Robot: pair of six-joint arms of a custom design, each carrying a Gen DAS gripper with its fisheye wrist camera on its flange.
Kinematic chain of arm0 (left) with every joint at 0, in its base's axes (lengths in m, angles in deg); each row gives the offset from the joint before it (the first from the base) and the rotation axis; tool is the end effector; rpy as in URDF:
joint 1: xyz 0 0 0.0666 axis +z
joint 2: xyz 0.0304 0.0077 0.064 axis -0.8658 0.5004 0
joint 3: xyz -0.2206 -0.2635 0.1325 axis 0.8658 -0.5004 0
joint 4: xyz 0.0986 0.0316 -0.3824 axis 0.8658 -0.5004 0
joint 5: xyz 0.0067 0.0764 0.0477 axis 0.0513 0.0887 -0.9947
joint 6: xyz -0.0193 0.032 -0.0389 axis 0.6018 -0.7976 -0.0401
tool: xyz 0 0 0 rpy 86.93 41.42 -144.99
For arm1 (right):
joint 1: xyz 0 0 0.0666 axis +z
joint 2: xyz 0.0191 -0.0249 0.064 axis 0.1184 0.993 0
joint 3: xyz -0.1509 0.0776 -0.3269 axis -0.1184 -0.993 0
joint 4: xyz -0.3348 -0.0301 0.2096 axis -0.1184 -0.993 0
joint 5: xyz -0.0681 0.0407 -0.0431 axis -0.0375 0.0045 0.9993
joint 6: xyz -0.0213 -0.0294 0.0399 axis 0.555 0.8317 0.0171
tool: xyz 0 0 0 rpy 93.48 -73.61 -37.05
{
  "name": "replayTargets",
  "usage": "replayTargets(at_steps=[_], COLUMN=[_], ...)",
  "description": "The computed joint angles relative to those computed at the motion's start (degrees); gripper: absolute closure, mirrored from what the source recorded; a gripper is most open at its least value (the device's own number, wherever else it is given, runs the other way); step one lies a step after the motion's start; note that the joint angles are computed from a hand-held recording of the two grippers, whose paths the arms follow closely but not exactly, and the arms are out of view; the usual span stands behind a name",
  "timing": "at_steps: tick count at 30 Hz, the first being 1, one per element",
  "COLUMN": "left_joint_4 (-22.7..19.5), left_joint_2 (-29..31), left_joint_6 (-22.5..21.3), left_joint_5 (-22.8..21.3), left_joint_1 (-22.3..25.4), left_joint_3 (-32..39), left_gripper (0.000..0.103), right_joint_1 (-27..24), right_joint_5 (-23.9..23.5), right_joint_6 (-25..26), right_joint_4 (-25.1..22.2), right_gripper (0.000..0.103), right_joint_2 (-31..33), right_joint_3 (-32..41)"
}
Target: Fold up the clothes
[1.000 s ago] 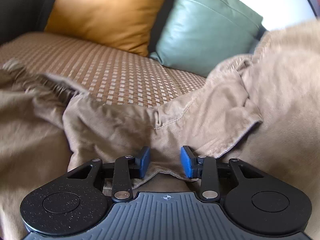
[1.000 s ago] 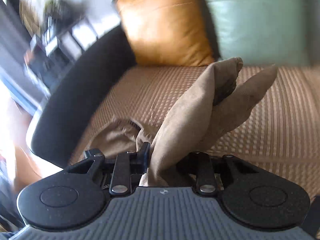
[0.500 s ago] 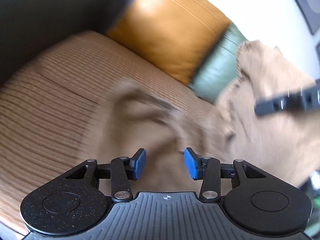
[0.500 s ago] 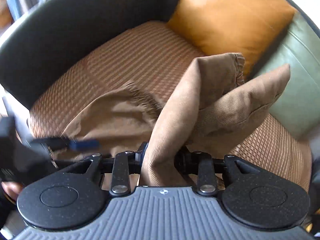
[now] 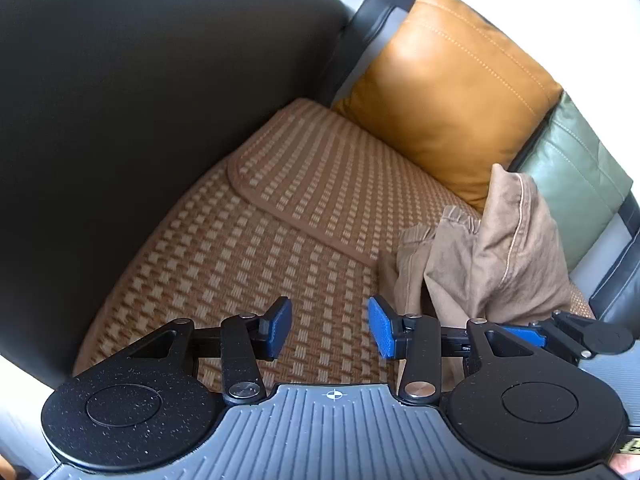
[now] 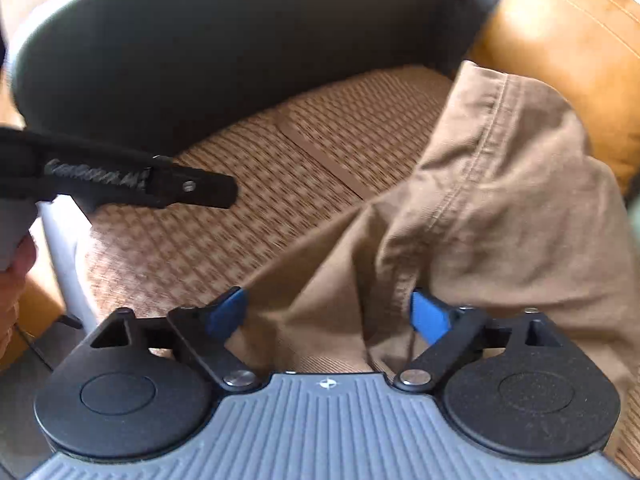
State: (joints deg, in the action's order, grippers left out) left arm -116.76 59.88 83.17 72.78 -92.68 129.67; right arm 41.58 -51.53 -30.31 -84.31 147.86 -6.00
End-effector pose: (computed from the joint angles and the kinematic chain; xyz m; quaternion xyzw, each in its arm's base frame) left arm 0.3632 -0.2381 0.3577 0.0487 0.9081 -0.2523 0.3307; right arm 0.3583 0.2396 0.3583 -0.1589 0.9386 0.0273 0.3051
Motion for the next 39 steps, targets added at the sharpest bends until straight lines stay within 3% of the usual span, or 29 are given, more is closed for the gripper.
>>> replayTargets(at_steps=[5, 7, 10, 11, 15, 17, 19, 21, 24, 28, 31, 33, 35, 36, 37, 38, 39], left_joint_4=[-0.27, -1.33, -9.83, -12.73, -23.08, -25.86, -26.01, -27.06, -29.68, -29.14, -28.43, -28.16, -27.36, -26.80, -26.15, -25.53, -24.79], left_joint_2=[0.09, 2.10, 9.40, 12.17, 22.39, 25.33, 26.70, 28.58, 31.16, 30.86, 30.38, 29.64, 28.95, 28.55, 28.60, 29.01, 28.56], left_joint_6=[-1.78, -3.68, -11.57, -13.95, -19.61, -20.81, -21.52, -21.66, -19.97, -19.22, -19.33, -19.68, -20.19, -20.50, -20.55, -20.39, -20.35], left_joint_5=[1.95, 4.00, 6.52, 5.22, -8.74, -6.72, -2.61, -1.92, -1.38, -0.10, 0.35, 0.72, 1.20, 1.44, 1.46, 1.25, 1.40], left_joint_1=[-2.04, -3.44, -7.15, -8.46, -13.03, -13.20, -13.17, -13.22, -12.32, -11.43, -11.26, -11.13, -10.83, -10.61, -10.43, -10.28, -9.78], left_joint_3=[5.28, 10.25, 22.66, 26.64, 39.83, 43.11, 44.42, 46.39, 49.37, 48.29, 47.24, 46.39, 45.32, 44.63, 44.26, 44.14, 43.17], left_gripper=[0.043, 0.040, 0.034, 0.033, 0.030, 0.030, 0.030, 0.055, 0.068, 0.070, 0.069, 0.070, 0.074, 0.076, 0.078, 0.083, 0.086], right_joint_1=[-5.73, -7.32, -9.12, -8.90, -7.26, -6.33, -5.45, -4.74, -2.88, 1.63, 1.86, -0.30, 2.54, 3.51, 4.40, 5.06, 4.31], right_joint_5=[-12.80, -15.08, -18.59, -18.47, -16.20, -14.63, -13.06, -11.42, -8.14, 1.59, 4.52, 0.45, 2.16, 3.27, 4.32, 5.16, 4.73], right_joint_6=[-0.54, -0.03, -1.00, -1.36, -2.29, -1.41, 1.18, 2.56, 3.69, 1.82, 0.77, 2.48, 3.68, 3.77, 3.84, 3.69, 2.01], right_joint_4=[11.83, 14.62, 18.48, 20.38, 26.09, 27.39, 27.54, 27.21, 25.38, 23.10, 17.97, 17.48, 18.89, 18.70, 18.46, 18.16, 17.91], right_gripper=[0.005, 0.005, 0.005, 0.005, 0.005, 0.006, 0.006, 0.006, 0.006, 0.006, 0.006, 0.010, 0.011, 0.017, 0.049, 0.070, 0.080], right_joint_2=[-14.36, -18.06, -20.83, -20.86, -21.82, -23.51, -24.75, -26.26, -30.35, -41.68, -44.59, -40.61, -38.08, -35.93, -33.76, -31.57, -29.50], right_joint_3=[-10.77, -13.89, -17.51, -18.70, -22.40, -23.94, -24.82, -25.62, -26.76, -30.58, -30.55, -28.17, -28.04, -27.30, -26.50, -25.63, -24.58])
